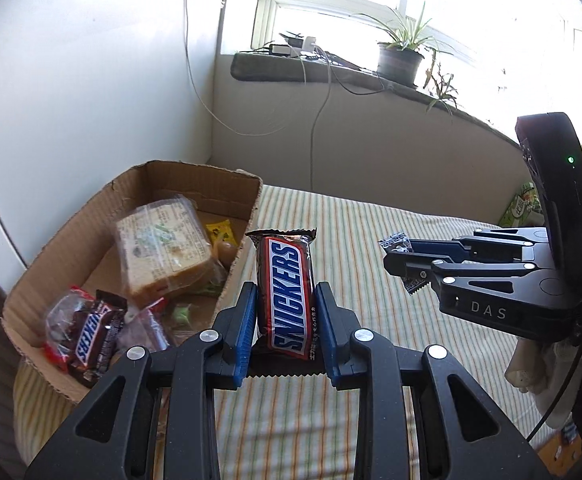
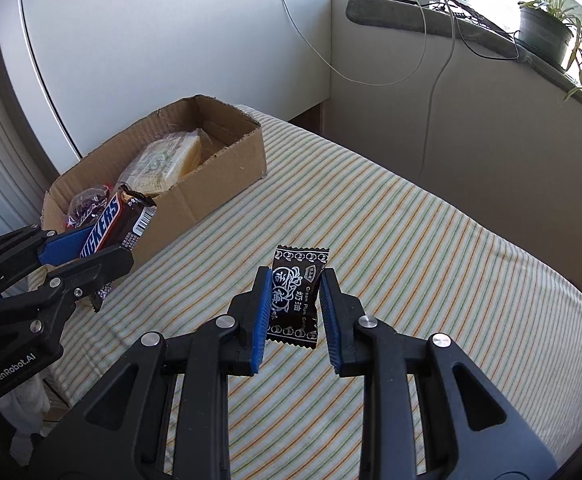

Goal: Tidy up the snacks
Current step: 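Carry both items into the box and open both tools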

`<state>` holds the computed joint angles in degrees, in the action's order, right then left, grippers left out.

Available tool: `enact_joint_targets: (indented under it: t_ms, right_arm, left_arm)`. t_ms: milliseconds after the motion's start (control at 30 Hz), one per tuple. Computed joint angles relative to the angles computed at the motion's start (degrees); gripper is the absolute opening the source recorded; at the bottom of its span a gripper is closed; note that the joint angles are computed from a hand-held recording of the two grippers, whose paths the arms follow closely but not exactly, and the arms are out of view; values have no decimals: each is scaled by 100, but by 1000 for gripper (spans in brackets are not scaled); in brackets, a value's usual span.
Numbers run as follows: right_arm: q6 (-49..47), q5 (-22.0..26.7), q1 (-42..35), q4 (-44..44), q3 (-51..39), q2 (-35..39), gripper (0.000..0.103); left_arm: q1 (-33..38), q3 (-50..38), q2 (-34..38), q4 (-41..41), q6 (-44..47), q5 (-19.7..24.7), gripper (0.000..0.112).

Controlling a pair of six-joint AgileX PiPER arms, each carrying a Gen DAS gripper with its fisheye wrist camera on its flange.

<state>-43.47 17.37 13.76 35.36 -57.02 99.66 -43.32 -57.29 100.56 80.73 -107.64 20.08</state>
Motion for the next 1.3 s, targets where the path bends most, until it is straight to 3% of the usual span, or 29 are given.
enact_joint_targets:
  t_ms: [333, 500, 1300]
  right_arm:
    - [535, 19, 745, -279, -614, 203, 25]
    - [666, 63, 1039, -272, -961, 385, 25]
    - [1460, 373, 1815, -1020, -2229, 1309, 25]
  left_arm:
    - [416, 606, -673, 491, -428, 259, 27]
    - [698, 783, -824, 632, -574, 180, 27]
    - [1502, 901, -826, 839, -620, -109, 28]
